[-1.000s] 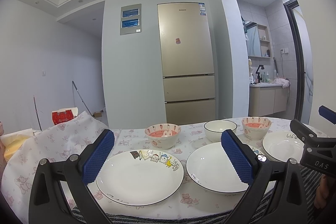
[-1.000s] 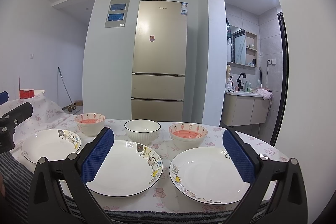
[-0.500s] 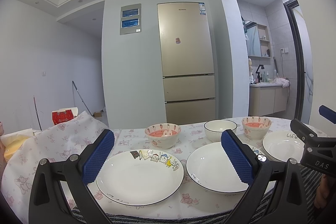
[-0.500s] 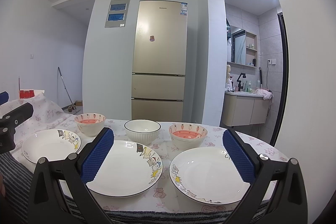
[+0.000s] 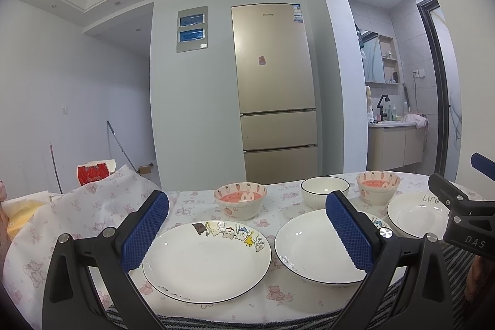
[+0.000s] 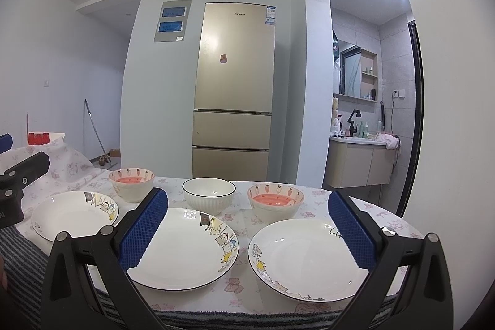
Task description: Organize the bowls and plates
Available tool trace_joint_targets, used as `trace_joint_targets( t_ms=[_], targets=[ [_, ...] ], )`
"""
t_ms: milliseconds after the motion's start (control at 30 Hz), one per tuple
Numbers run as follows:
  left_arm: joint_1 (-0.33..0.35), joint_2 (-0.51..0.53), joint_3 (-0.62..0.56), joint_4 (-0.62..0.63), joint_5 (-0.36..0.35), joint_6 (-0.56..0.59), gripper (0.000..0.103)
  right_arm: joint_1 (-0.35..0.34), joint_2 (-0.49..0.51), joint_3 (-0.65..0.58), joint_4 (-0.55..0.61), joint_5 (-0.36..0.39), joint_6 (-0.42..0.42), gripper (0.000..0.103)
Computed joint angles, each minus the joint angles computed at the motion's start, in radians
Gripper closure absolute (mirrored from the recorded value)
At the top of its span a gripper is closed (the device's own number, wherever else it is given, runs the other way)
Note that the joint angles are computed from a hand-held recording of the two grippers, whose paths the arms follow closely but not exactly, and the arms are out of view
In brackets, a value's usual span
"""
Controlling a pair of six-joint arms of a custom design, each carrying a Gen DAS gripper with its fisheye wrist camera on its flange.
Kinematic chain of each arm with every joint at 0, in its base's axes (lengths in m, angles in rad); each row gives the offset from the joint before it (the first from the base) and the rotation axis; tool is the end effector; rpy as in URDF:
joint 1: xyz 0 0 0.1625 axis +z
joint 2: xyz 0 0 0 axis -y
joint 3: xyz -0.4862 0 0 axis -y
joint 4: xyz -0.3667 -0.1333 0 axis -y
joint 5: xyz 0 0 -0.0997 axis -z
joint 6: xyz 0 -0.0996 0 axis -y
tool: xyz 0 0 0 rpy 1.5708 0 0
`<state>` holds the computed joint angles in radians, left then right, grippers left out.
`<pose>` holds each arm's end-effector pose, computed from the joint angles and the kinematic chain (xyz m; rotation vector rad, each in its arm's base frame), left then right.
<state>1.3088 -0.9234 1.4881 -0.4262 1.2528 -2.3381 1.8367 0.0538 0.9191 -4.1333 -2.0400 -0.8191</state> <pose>-0.0181 -0.7022 0.2423 0.7710 1.8539 -1.5823 0.2898 -0.7283 -0.0654 0.5440 -1.7363 1.6176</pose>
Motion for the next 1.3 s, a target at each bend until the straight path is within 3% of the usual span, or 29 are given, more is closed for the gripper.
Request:
trace_joint_targets(
  t_ms=[167, 267, 333, 500, 700, 867, 1000, 1133, 1300],
  targets=[
    [0.006, -0.007, -0.001, 0.005, 0.02, -0.019, 0.0, -0.002, 0.002, -0.001, -0.005, 0.0, 0.0, 0.0],
    [0.02, -0.025, 0.009, 0.013, 0.088, -0.056, 0.0, 0.001, 0.012, -0.019, -0.028, -0.001, -0.018, 0.0],
    [0.01, -0.036, 0.034, -0.042, 0.053, -0.043, 0.0, 0.003, 0.017, -0.026, -0.042, 0.006, -0.033, 0.0],
    [-0.004, -0.035, -0.014, 0.05, 0.036, -0.032, 0.0, 0.027, 0.025, -0.051, -0.025, 0.0, -0.113, 0.0],
    [-0.016, -0.051, -0.021, 0.044, 0.028, -0.025, 0.0, 0.05, -0.022, -0.009, 0.05, -0.022, -0.024, 0.0],
    [-0.029, -0.06, -0.036, 0.066, 0.004, -0.026, 0.0, 0.064, -0.027, -0.026, 0.025, -0.037, -0.035, 0.0],
    [-0.055, -0.08, -0.026, 0.035, -0.002, 0.021, 0.0, 0.078, -0.08, 0.026, 0.022, -0.024, -0.031, 0.0],
    [-0.086, -0.104, -0.059, 0.076, 0.021, -0.01, 0.0, 0.103, -0.154, 0.066, 0.089, -0.002, 0.012, 0.0],
    [-0.12, -0.096, -0.096, 0.038, 0.015, 0.014, 0.0, 0.127, -0.12, -0.093, 0.129, 0.005, -0.029, 0.0]
  ],
)
